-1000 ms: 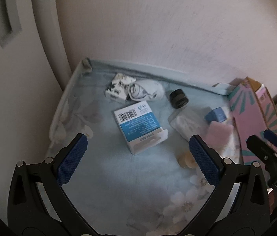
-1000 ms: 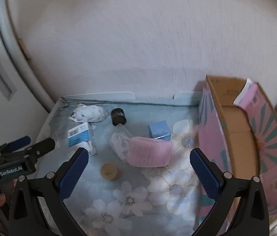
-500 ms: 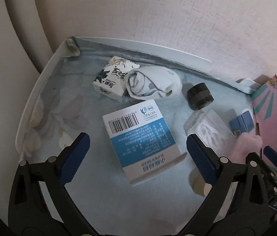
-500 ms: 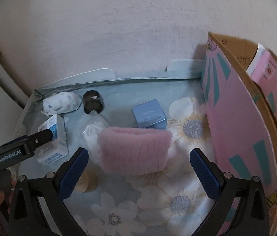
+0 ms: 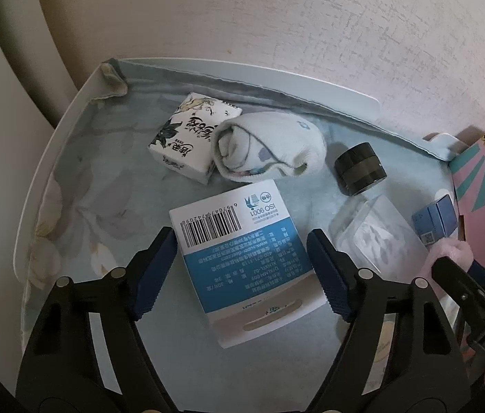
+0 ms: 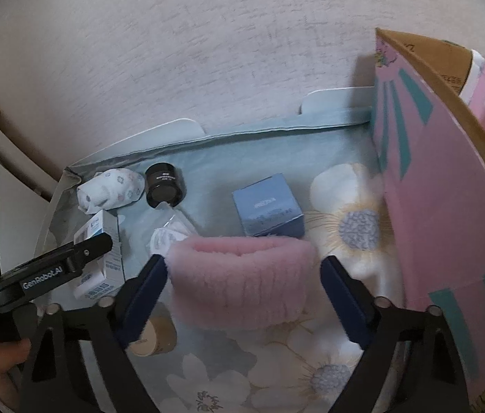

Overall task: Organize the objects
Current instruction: 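Grasp the SUPER DEER box with the left tool while the right tool grasps the pink headband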

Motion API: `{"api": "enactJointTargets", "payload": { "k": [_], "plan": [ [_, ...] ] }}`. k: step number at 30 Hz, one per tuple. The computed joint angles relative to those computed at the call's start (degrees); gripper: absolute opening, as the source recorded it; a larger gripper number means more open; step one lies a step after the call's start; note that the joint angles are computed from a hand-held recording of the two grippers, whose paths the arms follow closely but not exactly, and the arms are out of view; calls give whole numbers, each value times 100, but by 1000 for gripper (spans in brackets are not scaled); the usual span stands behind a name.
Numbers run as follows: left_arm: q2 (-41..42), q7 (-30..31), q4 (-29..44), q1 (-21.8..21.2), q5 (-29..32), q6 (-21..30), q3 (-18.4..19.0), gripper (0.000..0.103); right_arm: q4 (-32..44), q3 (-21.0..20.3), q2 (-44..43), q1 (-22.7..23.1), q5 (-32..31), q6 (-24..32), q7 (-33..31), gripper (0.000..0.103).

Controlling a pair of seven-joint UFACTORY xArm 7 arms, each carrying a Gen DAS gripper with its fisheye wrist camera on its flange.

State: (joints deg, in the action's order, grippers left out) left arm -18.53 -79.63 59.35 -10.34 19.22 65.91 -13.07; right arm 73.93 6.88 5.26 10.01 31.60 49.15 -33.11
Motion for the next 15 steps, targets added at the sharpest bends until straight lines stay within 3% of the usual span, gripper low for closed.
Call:
{"api": "enactJointTargets", "payload": {
  "k": [15],
  "plan": [
    [-276, 35, -86, 3, -125, 121, -33, 70, -302, -44, -328, 46, 73, -6, -174, 43]
  ]
}}
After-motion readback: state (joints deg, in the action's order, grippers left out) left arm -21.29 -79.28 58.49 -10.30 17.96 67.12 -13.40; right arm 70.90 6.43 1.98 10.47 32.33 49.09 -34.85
